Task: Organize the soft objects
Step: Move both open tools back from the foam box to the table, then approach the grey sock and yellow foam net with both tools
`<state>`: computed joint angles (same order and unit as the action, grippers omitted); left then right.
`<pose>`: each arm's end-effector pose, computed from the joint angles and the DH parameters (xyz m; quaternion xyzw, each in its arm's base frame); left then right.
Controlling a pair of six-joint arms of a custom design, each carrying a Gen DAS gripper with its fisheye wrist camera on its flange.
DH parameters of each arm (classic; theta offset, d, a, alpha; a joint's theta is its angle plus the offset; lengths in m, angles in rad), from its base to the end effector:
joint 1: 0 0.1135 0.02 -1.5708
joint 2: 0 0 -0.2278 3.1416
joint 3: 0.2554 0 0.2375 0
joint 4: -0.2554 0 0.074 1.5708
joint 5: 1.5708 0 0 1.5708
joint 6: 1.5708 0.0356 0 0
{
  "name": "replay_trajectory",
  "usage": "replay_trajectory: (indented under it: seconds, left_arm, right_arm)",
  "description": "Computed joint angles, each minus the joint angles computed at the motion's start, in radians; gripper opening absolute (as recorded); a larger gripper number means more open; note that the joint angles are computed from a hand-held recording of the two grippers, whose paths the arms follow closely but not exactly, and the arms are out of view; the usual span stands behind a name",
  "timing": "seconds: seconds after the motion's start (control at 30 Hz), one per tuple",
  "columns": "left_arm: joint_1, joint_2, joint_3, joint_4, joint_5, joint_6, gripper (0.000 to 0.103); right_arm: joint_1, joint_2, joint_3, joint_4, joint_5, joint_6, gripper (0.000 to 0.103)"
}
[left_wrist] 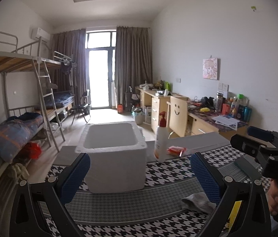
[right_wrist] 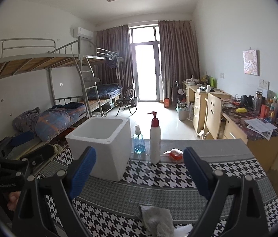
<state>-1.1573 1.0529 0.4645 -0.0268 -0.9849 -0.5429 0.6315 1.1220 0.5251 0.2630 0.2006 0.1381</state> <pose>0.1108 -0.1787 0.1797 0.0294 0.8116 -0.0274 0.5828 0.2042 0.1406 0.2035 -0.1417 0.8003 0.1409 0.5653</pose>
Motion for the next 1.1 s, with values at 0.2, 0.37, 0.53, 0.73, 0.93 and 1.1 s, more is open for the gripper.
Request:
replay_trajectory:
  seconds: [0.2, 0.37, 0.53, 0.73, 0.93, 1.1]
  left_arm:
    - [-0.031, 0.029, -0.012, 0.034, 0.003, -0.026, 0.102]
    - [-0.042, 0.084, -0.008, 0.086, 0.031, -0.02, 0.102]
    - [-0.051, 0.111, -0.022, 0.143, 0.045, -0.017, 0.102]
    - [-0.065, 0.172, -0.034, 0.215, 0.071, 0.001, 0.102]
    - [-0.064, 0.233, -0.04, 0.284, 0.104, 0.001, 0.102]
    - [-0.054, 0.305, -0.023, 0.329, 0.151, -0.006, 0.102]
  right_arm:
    - [-0.017, -0.068, -0.093, 0.052, 0.005, 0.01, 0.097]
    - [-0.012, -0.119, -0.155, 0.073, 0.028, 0.018, 0.098]
    - [0.023, -0.167, -0.207, 0.077, 0.09, 0.026, 0.098]
    - [0.043, -0.243, -0.273, 0.074, 0.146, 0.018, 0.098]
    - [0.031, -0.324, -0.339, 0.048, 0.165, 0.03, 0.098]
    - [0.027, -0.399, -0.388, 0.015, 0.185, 0.038, 0.098]
